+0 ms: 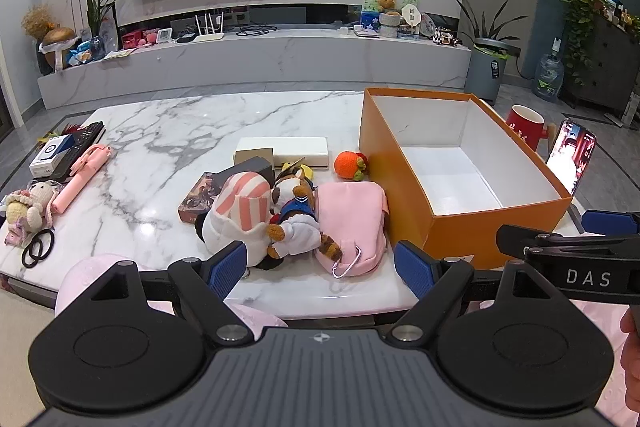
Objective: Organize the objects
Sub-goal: 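Grasp the pink card holder with the left tool and lift it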
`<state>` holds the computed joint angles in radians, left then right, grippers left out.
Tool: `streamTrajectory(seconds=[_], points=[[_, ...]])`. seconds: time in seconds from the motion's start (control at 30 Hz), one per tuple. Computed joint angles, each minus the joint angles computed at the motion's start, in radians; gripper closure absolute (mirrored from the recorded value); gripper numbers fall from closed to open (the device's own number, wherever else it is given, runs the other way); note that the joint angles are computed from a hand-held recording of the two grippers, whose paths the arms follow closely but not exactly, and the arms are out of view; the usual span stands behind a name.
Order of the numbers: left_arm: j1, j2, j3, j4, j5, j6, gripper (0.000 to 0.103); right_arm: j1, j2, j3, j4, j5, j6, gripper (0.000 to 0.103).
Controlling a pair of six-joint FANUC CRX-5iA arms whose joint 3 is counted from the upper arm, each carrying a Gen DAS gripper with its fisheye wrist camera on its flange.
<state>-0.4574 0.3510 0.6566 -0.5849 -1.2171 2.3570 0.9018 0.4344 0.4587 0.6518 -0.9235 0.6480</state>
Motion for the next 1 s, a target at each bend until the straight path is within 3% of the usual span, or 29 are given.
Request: streamTrajectory(seconds=[0.37,0.57,0.7,0.83,1.0], points=[[0.009,0.009,0.014,0.023,-0.005,-0.037,0.006,0.001,0.012,0.032,-0.027,-0.022,0.026,0.001],[0.039,0.011,-0.01,0.092,0.031,-0.178,0.008,-0.015,0.026,0.081,-0.132,-0.044,0.09,0.001],[0.097,0.002,-0.063,0.245,0.096,-0.302,0.016,-0.04,0.041,0.126,-0.276,-0.058,0.149,0.005],[0.167,0.02,-0.104,0.432,0.133,-0.376,0.022,-0.074,0.096,0.236,-0.447,-0.146,0.225,0.03],[0.212,0.104,-0.047,0.546,0.043,-0.433,0.03,-0.095,0.173,0.332,-0.504,-0.227,0.278,0.049]])
